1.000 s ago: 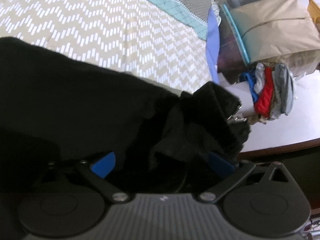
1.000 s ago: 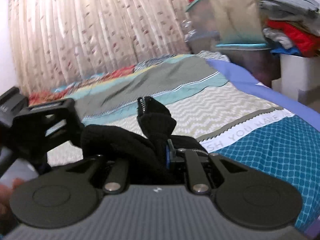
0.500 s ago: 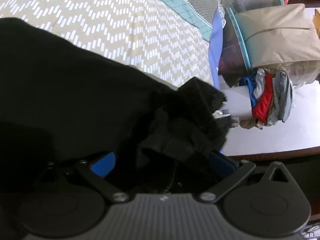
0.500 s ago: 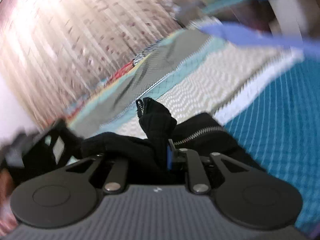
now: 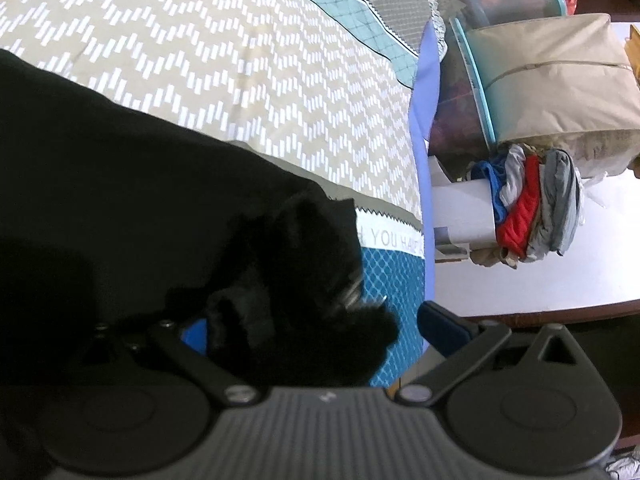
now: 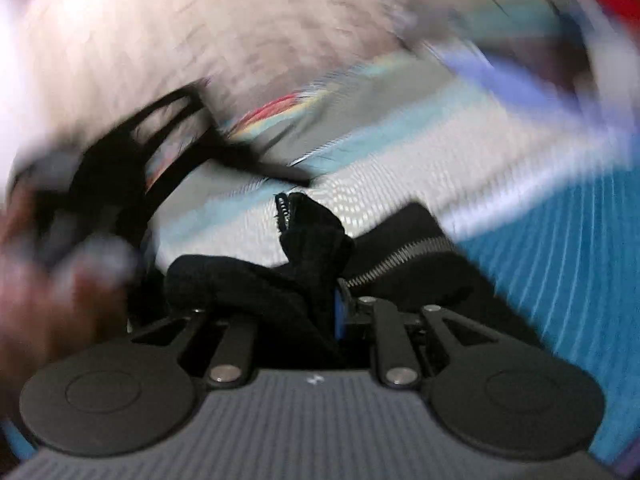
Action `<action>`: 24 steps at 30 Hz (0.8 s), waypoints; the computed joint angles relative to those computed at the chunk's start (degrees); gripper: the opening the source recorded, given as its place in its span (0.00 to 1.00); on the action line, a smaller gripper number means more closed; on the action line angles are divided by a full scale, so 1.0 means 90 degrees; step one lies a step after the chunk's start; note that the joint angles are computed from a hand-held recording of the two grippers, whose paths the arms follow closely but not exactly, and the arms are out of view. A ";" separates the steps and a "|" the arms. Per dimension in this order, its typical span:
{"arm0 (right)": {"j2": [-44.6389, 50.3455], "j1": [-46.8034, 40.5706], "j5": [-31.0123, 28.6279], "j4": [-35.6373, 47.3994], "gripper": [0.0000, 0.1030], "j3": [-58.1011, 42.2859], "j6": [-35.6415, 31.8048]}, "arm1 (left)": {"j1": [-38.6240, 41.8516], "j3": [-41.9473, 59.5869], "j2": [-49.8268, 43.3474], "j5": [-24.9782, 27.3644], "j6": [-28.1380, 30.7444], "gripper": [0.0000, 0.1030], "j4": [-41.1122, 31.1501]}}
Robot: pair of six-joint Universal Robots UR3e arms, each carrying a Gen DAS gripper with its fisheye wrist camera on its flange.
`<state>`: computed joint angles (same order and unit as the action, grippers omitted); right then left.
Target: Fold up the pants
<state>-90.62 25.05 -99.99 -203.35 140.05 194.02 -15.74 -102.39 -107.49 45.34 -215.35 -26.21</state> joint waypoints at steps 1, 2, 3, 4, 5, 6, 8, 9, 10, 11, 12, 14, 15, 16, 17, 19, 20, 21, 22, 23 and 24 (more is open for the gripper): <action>0.0133 0.0293 -0.0310 0.0063 0.23 -0.0147 -0.0556 | -0.0006 0.0064 -0.0038 0.0018 0.0011 1.00 -0.0042; 0.0259 0.0542 -0.0555 0.0156 0.25 -0.0298 -0.1074 | -0.0020 0.0128 -0.0069 0.0036 0.0039 1.00 -0.0098; 0.0391 0.0768 -0.0776 0.0239 0.26 -0.0440 -0.1501 | -0.0046 0.0198 -0.0079 0.0092 0.0126 0.98 -0.0204; 0.0501 0.0928 -0.0946 0.0259 0.27 -0.0523 -0.1789 | -0.0122 0.0305 -0.0090 0.0243 0.0201 0.92 -0.0319; 0.0617 0.1083 -0.1149 0.0303 0.29 -0.0648 -0.2013 | -0.0228 0.0427 -0.0079 0.0483 0.0339 0.72 -0.0474; 0.0686 0.1190 -0.1326 0.0347 0.30 -0.0740 -0.2094 | -0.0341 0.0585 -0.0084 0.0743 0.0521 0.58 -0.0695; 0.0613 0.1253 -0.1538 0.0383 0.36 -0.0705 -0.1991 | -0.0447 0.0745 -0.0082 0.1098 0.0764 0.21 -0.1029; 0.0529 0.1209 -0.1575 0.0436 0.40 -0.0678 -0.1879 | -0.0392 0.0633 -0.0059 0.1033 0.0831 0.21 -0.0961; 0.0452 0.1129 -0.1541 0.0434 0.54 -0.0609 -0.1781 | -0.0348 0.0531 -0.0024 0.1004 0.0833 0.20 -0.0854; 0.0426 0.1118 -0.1593 0.0401 0.65 -0.0573 -0.1670 | -0.0346 0.0497 0.0001 0.1058 0.0847 0.19 -0.0778; 0.0424 0.1135 -0.1698 0.0333 0.67 -0.0515 -0.1614 | -0.0354 0.0516 0.0035 0.1140 0.0926 0.19 -0.0770; 0.0392 0.1116 -0.1828 0.0336 0.65 -0.0418 -0.1606 | -0.0327 0.0621 0.0087 0.1160 0.1061 0.19 -0.0807; 0.0395 0.1148 -0.1846 0.0354 0.64 -0.0424 -0.1582 | -0.0305 0.0623 0.0140 0.1150 0.1117 0.19 -0.0805; 0.0443 0.1112 -0.1740 0.0144 0.43 -0.0327 -0.1603 | -0.0279 0.0624 0.0187 0.1169 0.1193 0.19 -0.0765; 0.0371 0.0993 -0.1484 0.0092 0.14 -0.0255 -0.1644 | -0.0289 0.0652 0.0235 0.1264 0.1263 0.19 -0.0733; 0.0539 0.1144 -0.1369 -0.0116 0.13 -0.0253 -0.1671 | -0.0336 0.0584 0.0362 0.1615 0.1471 0.19 -0.0625; 0.0708 0.1142 -0.1294 -0.0257 0.13 -0.0256 -0.1817 | -0.0362 0.0554 0.0396 0.1785 0.1508 0.20 -0.0647; 0.0892 0.1297 -0.1401 -0.0104 0.13 -0.0440 -0.1932 | -0.0372 0.0504 0.0422 0.1942 0.1536 0.20 -0.0730; 0.1080 0.1423 -0.1544 0.0058 0.13 -0.0618 -0.2036 | -0.0404 0.0542 0.0380 0.2130 0.1526 0.25 -0.0950; 0.1208 0.1502 -0.1640 0.0332 0.16 -0.0779 -0.2121 | -0.0415 0.0565 0.0361 0.2258 0.1505 0.34 -0.1160; 0.1285 0.1580 -0.1743 0.0713 0.18 -0.0943 -0.2120 | -0.0395 0.0508 0.0383 0.2332 0.1465 0.38 -0.1298</action>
<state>-79.05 39.28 -115.68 -196.94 131.56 174.94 -19.29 -97.81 -104.04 66.33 -202.17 -37.90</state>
